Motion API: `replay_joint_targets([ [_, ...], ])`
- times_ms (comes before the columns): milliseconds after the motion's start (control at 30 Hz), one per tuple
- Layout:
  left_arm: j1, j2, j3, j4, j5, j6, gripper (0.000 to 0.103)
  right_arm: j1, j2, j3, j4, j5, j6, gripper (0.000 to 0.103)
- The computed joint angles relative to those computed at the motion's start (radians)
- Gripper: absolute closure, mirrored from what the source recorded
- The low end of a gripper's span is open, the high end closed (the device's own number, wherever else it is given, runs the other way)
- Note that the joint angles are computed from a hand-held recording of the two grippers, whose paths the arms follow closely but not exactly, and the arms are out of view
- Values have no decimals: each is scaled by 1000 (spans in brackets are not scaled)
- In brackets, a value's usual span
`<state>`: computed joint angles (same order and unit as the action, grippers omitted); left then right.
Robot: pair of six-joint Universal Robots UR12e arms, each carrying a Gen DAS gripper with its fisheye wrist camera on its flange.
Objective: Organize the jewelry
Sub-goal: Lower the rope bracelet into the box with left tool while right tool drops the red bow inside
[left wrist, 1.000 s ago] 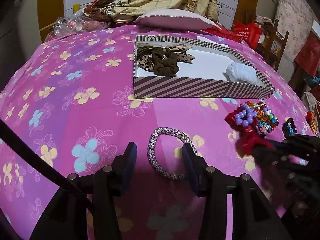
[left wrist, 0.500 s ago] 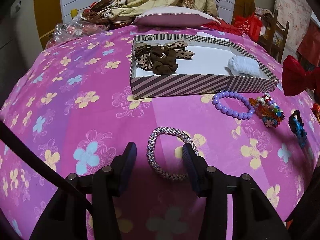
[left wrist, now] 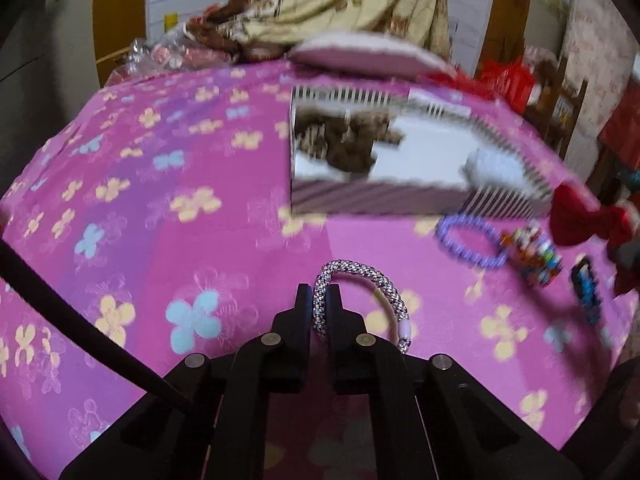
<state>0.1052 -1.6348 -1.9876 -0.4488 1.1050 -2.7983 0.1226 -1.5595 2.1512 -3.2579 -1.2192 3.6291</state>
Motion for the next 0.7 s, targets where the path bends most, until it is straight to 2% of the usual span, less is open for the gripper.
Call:
replay_joint_targets([
  [100, 19, 5, -4, 24, -78, -16, 85, -1, 1, 1, -6, -2, 3, 92],
  [133, 20, 5, -4, 29, -85, -16, 85, 0, 1, 0, -5, -5, 3, 92],
  [533, -16, 2, 1, 21, -42, -30, 85, 15, -3, -9, 59, -35, -45, 92],
  [700, -20, 3, 1, 20, -25, -30, 85, 16, -6, -7, 61, -57, -36, 92],
])
